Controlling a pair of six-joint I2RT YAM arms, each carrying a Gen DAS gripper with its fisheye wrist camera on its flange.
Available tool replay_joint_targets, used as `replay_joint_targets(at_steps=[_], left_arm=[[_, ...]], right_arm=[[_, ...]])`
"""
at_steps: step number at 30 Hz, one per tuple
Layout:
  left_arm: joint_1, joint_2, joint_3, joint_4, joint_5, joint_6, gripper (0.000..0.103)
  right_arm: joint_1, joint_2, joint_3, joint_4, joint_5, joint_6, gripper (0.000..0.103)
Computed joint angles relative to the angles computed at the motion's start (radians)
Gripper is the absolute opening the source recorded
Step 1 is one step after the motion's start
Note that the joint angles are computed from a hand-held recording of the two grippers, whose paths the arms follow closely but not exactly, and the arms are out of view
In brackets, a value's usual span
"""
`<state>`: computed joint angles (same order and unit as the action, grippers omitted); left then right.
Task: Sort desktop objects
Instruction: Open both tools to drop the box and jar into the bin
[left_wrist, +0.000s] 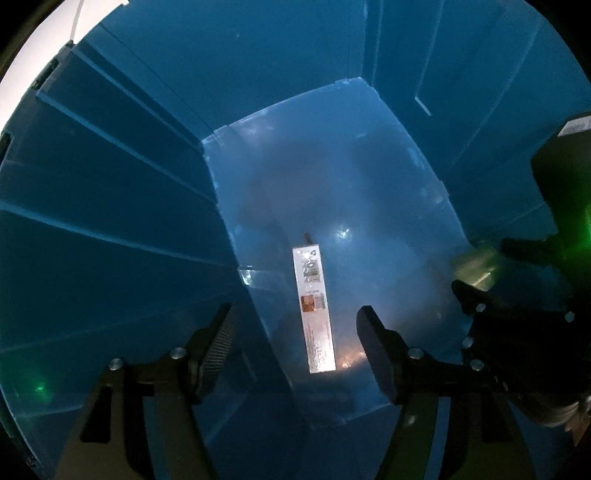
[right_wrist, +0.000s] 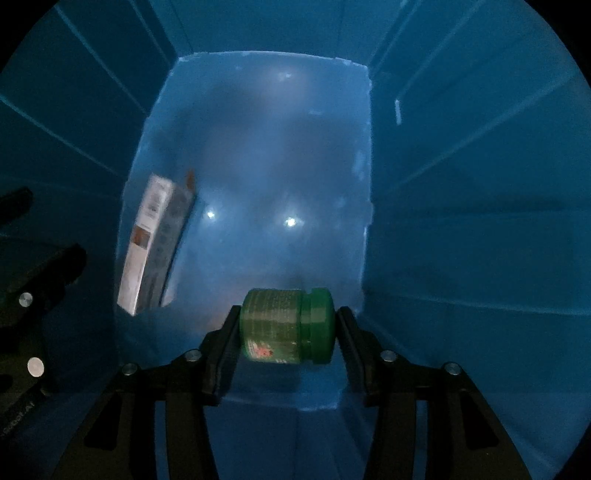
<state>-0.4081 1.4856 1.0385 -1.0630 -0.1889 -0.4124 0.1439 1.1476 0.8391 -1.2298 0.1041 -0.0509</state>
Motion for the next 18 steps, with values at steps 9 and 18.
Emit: replay_joint_targets(at_steps=[9,18], left_arm=[[0.028,-0.148,0.058,-0.052,0.015,-0.026,0.066],[-0.043,-0.562,0.26,-0.308,-0.193,-0.007,0.068]], right_arm=[[0.041,-0.093,0.116,-0.029,0.032,0.02,0.091],[0.189,-0.246,0.453,-0.17,-0.077,0.033,0.103]])
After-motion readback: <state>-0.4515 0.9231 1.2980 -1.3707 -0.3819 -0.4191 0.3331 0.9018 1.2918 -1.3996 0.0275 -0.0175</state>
